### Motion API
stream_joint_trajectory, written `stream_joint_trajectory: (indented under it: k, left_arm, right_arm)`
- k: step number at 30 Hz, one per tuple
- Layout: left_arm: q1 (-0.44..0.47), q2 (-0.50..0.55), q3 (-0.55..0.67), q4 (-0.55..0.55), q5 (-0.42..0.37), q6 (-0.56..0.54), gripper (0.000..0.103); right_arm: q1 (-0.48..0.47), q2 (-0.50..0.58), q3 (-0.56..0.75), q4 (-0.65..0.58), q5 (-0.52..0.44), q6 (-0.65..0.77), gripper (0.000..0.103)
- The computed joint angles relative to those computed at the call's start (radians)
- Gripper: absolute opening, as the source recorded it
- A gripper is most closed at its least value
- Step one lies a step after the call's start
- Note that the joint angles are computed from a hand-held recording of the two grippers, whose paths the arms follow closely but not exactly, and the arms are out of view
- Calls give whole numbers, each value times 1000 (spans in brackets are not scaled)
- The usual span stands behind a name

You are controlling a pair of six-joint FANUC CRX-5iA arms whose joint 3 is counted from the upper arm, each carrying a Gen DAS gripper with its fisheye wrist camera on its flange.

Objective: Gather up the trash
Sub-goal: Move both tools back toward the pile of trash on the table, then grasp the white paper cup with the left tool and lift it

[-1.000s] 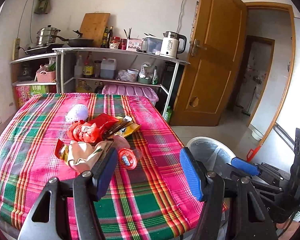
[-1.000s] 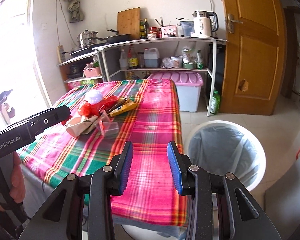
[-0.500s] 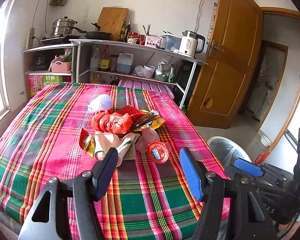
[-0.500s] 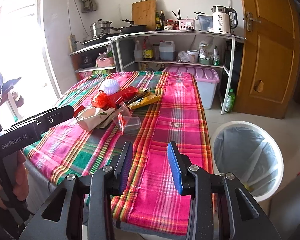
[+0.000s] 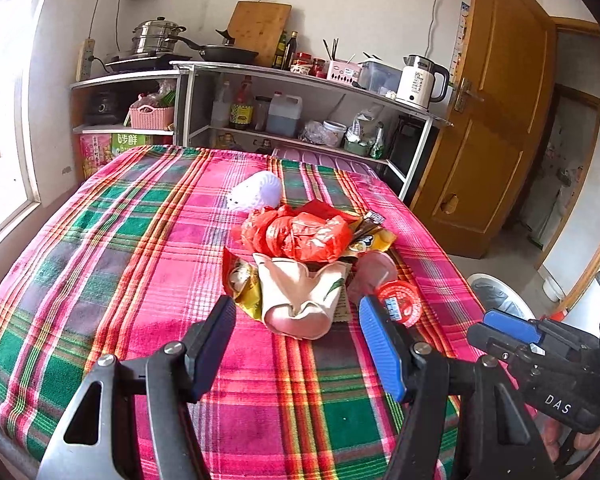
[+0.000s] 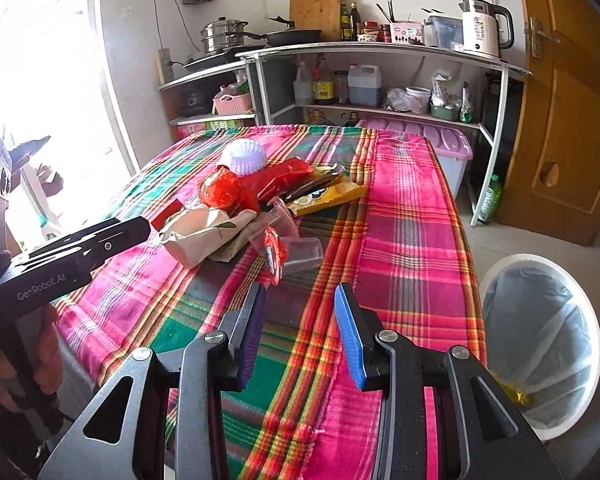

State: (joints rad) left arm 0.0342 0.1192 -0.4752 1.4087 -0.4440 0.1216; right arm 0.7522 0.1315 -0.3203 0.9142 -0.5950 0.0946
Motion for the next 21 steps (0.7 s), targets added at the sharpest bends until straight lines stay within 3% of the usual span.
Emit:
stream_joint_trajectory:
  k: [2, 6, 12, 21]
  left_arm:
    - [16, 23, 24, -34, -16, 39, 69]
    - [29, 61, 64, -84, -45, 88, 70]
    - [36, 109, 120, -172, -92, 160, 70]
    - [33, 148, 168, -270, -106, 222, 70]
  right_arm:
    - [-14, 17, 12, 5, 23, 13, 37]
    - [-43, 52, 50, -40, 74, 73, 57]
    - [-63, 111, 125, -157, 72, 217, 57]
    - [-98, 162, 249, -501, 59, 516, 57]
